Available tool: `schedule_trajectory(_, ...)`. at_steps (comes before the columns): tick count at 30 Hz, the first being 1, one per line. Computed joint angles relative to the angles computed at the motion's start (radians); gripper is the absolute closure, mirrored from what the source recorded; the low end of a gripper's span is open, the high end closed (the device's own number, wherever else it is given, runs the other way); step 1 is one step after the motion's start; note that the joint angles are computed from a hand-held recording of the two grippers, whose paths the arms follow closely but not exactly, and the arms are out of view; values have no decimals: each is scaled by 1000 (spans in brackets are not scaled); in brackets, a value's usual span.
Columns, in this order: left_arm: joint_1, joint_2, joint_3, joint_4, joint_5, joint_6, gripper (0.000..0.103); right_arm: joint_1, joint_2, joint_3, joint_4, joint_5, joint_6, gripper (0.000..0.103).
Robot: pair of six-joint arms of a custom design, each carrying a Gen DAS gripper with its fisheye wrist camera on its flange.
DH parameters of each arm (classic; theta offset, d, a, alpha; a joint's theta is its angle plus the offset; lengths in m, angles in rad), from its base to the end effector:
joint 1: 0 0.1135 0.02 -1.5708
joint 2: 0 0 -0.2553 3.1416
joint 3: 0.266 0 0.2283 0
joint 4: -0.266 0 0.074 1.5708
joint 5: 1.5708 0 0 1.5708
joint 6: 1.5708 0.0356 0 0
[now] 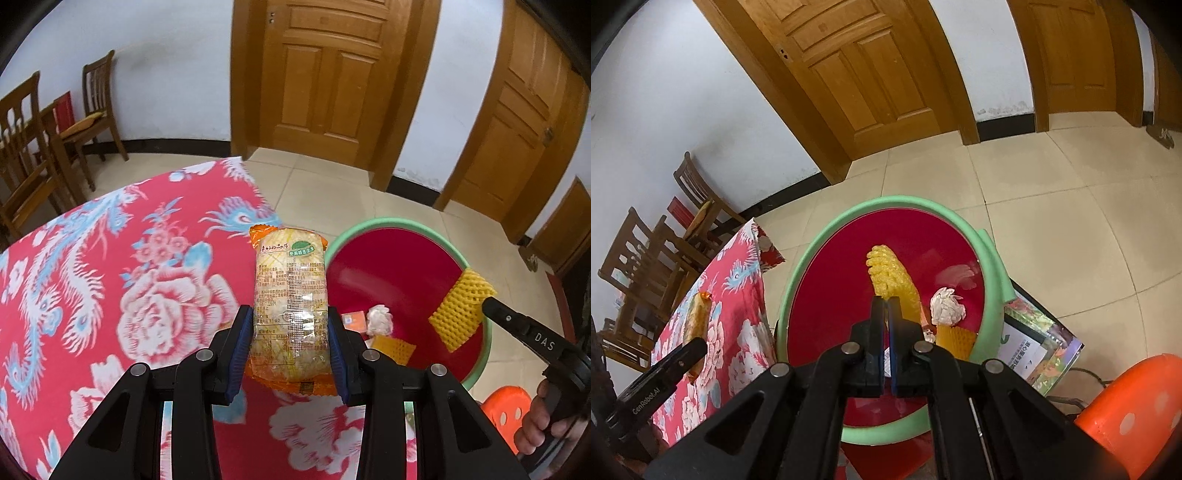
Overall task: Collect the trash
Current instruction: 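Carry the yellow foam net over the red bucket and open the right tool, then carry the snack bag over the bucket and open the left tool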
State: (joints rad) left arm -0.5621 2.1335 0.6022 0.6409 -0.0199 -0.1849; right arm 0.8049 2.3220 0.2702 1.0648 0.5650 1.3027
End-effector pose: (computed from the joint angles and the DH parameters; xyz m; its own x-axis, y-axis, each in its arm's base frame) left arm 0.2490 -0.1560 0.0265 -0.7425 0.2505 -0.6212 0.3925 0.9143 -0.1005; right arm 0.1544 0.1330 -0.0098 -0.5429 0.6104 -0.5768 0.4507 0.7913 0.4132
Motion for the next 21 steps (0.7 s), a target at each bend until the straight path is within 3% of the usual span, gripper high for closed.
schedule_trajectory(8,-52,49,68,-38,-8,-18,64,-19,51,-26,89,-16,-4,86)
schedule_trajectory(16,-97,81,108,-46,6,-28,62,-1,57,-69,139,9,28,84)
schedule_trajectory(19,-109,88,120,-54,25,-34,58,11,57,-78,144,20,43,83)
schedule_trajectory(21,-116,88,119,-52,21,-36,50,17,54,-80,140,24,53,82)
